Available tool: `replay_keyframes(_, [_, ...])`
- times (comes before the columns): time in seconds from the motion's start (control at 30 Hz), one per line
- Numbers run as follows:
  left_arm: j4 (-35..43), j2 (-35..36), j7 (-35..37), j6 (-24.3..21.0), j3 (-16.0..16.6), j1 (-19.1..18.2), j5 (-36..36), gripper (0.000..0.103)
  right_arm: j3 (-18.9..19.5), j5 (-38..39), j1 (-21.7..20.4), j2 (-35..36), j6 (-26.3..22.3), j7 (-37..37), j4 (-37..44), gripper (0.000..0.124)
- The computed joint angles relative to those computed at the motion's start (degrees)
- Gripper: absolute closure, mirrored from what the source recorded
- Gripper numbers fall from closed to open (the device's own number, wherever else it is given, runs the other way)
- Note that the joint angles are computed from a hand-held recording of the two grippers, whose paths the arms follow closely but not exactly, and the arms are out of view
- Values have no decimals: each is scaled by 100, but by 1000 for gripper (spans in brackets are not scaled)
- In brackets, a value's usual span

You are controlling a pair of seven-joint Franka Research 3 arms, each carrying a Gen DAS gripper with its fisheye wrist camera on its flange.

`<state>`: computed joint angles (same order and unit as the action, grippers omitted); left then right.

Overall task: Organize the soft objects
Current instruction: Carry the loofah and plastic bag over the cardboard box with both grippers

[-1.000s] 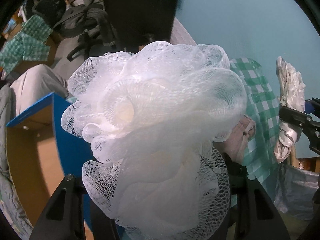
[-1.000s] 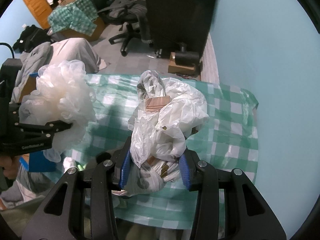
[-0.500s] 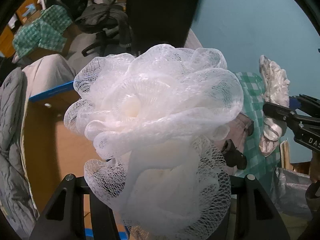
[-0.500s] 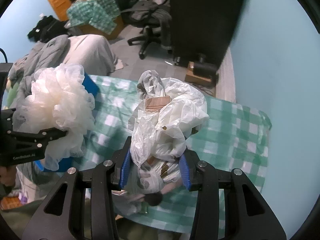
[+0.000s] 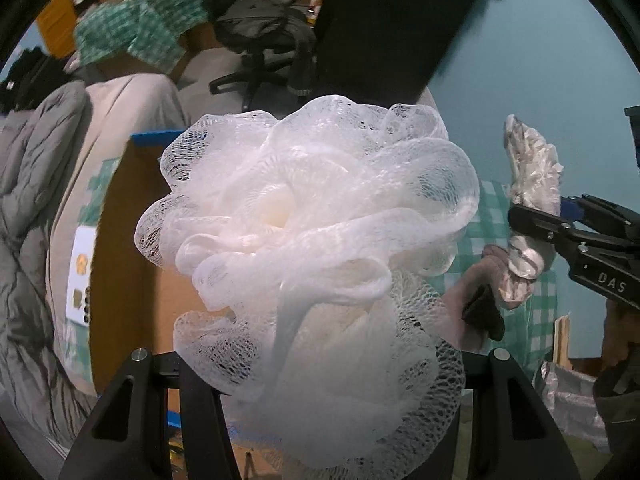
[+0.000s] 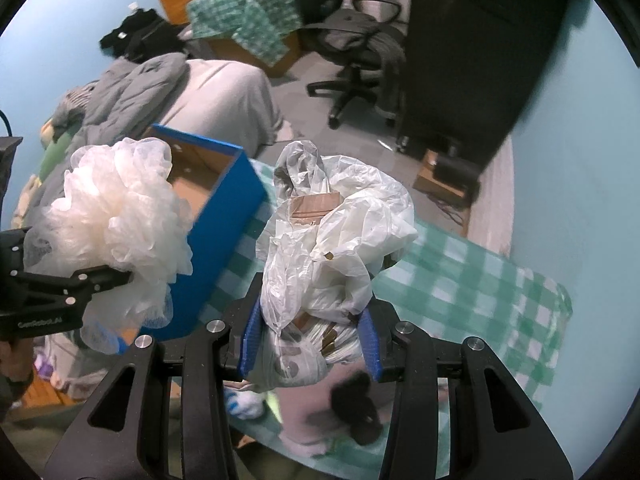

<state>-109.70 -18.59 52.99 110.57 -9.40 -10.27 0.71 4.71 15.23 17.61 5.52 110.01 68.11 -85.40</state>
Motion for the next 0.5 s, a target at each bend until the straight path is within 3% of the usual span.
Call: replay_keyframes(0.5, [-974,-917,-259,-124,279,300,207,48,310,74,595,864,-329,-124,1061,83])
